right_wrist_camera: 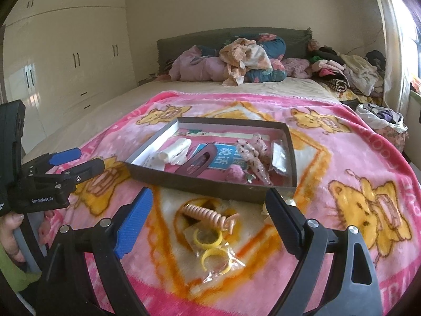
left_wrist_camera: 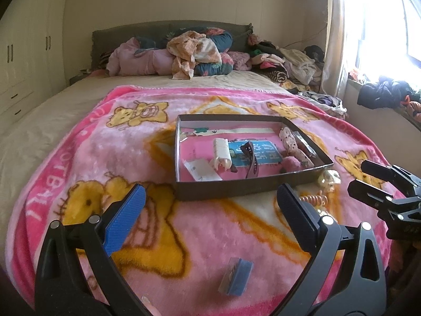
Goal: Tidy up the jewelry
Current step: 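Grasp the small blue box with the left tool while the right tool approaches the yellow rings bag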
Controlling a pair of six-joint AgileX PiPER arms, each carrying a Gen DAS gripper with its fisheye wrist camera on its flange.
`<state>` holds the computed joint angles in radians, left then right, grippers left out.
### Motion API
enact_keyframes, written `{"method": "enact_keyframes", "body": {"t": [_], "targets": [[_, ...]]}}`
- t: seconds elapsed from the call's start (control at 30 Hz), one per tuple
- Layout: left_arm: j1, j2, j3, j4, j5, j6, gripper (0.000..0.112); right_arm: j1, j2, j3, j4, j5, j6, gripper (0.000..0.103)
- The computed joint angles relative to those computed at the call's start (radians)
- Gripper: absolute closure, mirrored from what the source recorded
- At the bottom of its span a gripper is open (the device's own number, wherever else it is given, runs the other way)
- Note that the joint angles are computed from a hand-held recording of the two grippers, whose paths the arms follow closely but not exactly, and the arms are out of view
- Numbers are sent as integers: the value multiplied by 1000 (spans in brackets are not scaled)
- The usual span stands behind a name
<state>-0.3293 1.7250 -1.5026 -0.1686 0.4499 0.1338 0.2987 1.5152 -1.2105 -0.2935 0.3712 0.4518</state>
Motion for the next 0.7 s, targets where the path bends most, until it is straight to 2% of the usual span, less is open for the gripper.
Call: {"method": "enact_keyframes", "body": {"t": [0.27, 0.7], "targets": [[0, -43, 78, 13, -31, 4, 21, 33, -3, 35, -34, -4, 37, 18], [-16, -62, 150, -48, -48, 94, 21, 40, -20, 107, -79, -22, 90, 18]]}}
